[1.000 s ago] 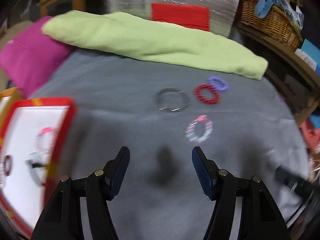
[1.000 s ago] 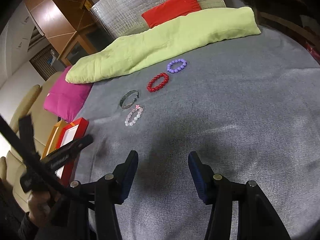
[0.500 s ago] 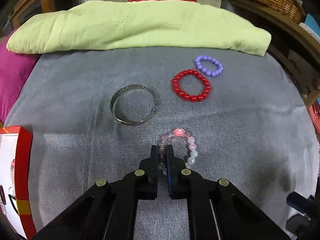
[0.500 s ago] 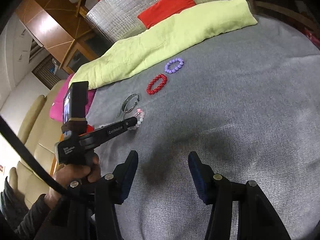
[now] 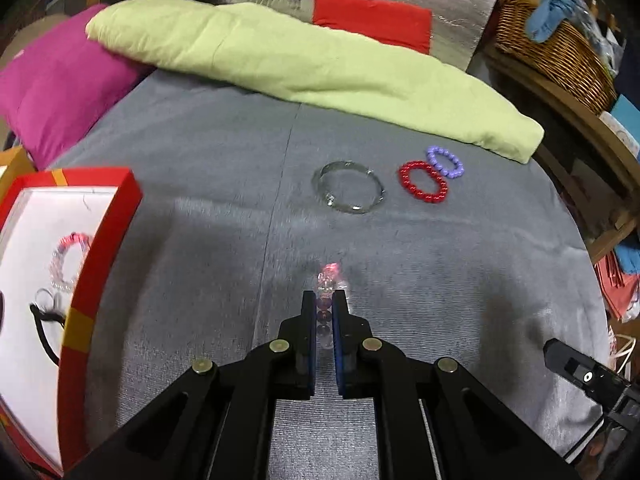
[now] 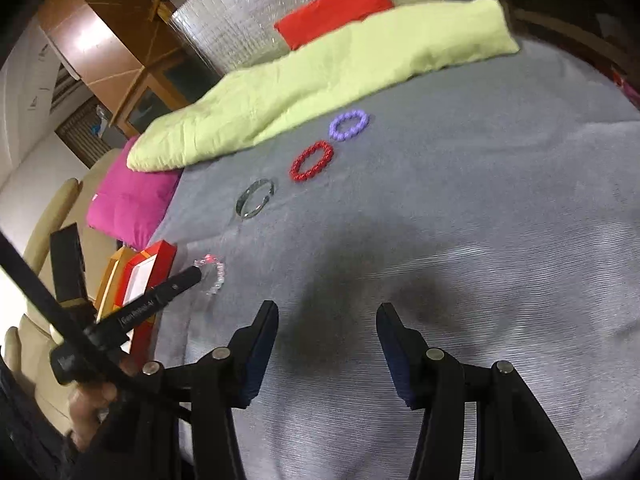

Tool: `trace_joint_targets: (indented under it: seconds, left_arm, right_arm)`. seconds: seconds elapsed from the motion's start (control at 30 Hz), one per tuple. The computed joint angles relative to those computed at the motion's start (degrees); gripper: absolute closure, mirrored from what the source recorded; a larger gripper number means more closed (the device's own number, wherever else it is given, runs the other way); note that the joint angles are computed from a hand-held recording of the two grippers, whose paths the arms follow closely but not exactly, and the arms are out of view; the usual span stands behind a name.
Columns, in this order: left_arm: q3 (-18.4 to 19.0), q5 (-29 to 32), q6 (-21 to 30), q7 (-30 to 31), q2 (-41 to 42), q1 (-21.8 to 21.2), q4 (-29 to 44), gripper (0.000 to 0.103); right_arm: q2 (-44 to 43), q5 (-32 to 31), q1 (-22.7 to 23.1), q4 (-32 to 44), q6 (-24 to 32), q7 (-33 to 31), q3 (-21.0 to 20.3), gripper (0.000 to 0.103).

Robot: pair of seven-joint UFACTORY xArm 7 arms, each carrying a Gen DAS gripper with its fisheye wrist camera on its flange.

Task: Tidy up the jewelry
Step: 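Grasp the small pink-and-white bead bracelet with the left tool, then grasp and lift the silver bangle with the right tool while the left tool holds the pink bracelet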

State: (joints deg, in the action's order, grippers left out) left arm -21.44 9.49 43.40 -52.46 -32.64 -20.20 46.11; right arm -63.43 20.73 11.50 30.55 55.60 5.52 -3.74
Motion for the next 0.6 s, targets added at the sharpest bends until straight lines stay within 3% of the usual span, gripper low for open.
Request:
trace_joint_targets:
  seconds: [0.17,0.3,0.37,0.47,0.53,0.6]
  left_arm:
    - [-0.3,0.3,0.3,-0.7,-0.6,-0.1,-0.6,0.095]
    - [1.5,-1.7,-1.6,-1.2,-2.6,0.0,-2.7,0.095]
    - [2.9,-3.8,-2.2,-1.5,-3.2,-0.2,-3.8,0.095]
    - [3.4,-5.2,-2.7,-2.0,-3.4,0.4,-4.3,0.095]
    - [3.4,-5.5,-3.2,-2.2,-3.9,0.7,-4.6,0.095]
    - [2.8,-5.0,-3.4,-2.6,-4.1,1.5,-4.4,0.095]
  right_arm:
    - [19.6,-1.0,3.3,14.3,-3.5,-1.0,4.2,0.050]
    - [37.3,-8.6,2.3,29.6,-1.9,0.0,10.0,0.054]
    - [44.0,-13.0,2.2,35.4,0.2,1.1,12.5,0.064]
    - [49.9,-21.4,2.1,39.5,1.9,4.9,15.5,0.068]
    - [52.5,-23.5,2.7,40.6,2.7,6.8,15.4,0.070]
    - [54.1,-25.0,3.5,40.9,3.2,7.3,15.2,0.082]
